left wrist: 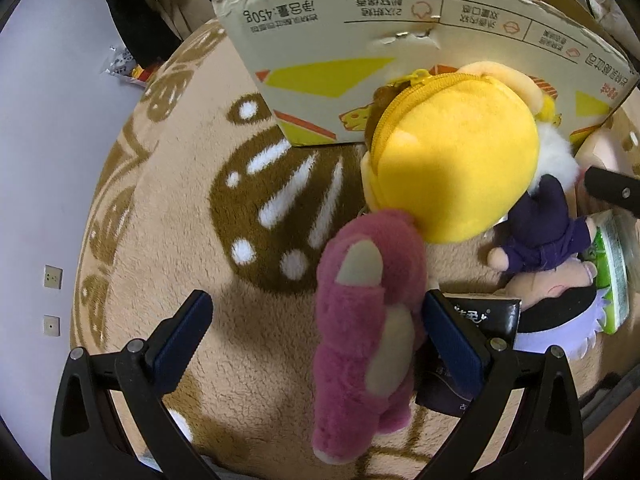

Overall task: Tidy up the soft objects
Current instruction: 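Grasp the pink plush bear with the left tool while the right tool grasps the pink roll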

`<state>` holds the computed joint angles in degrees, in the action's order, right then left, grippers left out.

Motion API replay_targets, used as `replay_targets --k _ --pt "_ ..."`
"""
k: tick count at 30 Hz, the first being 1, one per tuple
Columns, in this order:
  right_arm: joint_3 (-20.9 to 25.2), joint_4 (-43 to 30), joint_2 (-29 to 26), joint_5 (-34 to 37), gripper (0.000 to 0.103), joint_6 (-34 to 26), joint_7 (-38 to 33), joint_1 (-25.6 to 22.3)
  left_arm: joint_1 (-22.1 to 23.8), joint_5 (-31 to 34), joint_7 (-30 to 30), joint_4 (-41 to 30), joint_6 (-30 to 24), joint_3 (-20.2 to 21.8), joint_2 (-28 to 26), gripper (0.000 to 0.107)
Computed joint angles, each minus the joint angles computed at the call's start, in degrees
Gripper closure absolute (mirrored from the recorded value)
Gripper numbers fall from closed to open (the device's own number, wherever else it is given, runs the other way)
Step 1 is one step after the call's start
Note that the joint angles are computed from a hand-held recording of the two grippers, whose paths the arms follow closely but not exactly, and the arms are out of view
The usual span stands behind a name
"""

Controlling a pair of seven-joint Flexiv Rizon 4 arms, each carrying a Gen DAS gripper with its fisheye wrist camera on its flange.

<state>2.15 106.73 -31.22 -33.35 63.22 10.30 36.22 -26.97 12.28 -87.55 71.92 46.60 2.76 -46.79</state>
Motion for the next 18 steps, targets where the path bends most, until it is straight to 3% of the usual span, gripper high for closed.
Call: replay_targets --k 2,5,9,13,18 --pt "0.8 -0.1 -0.5 1.3 0.028 0.5 -0.5 -0.7 0.6 -1.0 0.1 0.2 -0.5 -0.6 0.0 0.004" --pt "0.0 0.6 -0.4 1.0 0.032 1.7 0.4 -0.3 2.1 -3.8 0.6 0.6 -1.4 -2.2 0.0 0.011" --pt "-0.5 1.3 -0.1 0.6 0.033 2.1 1.1 0.2 4.5 -9.0 2.3 2.1 -2.2 -5.0 0.5 0.033" --pt "-0.4 1.9 0.9 0.1 0.039 1.0 1.6 0.5 6.4 -13.6 5.1 4.2 -1.6 -7.4 1.1 0.063" --pt "-0.5 2.5 2.1 -1.3 0.046 0.1 3.5 0.7 5.6 -13.9 5.2 6.3 0.9 -6.3 2.3 0.068"
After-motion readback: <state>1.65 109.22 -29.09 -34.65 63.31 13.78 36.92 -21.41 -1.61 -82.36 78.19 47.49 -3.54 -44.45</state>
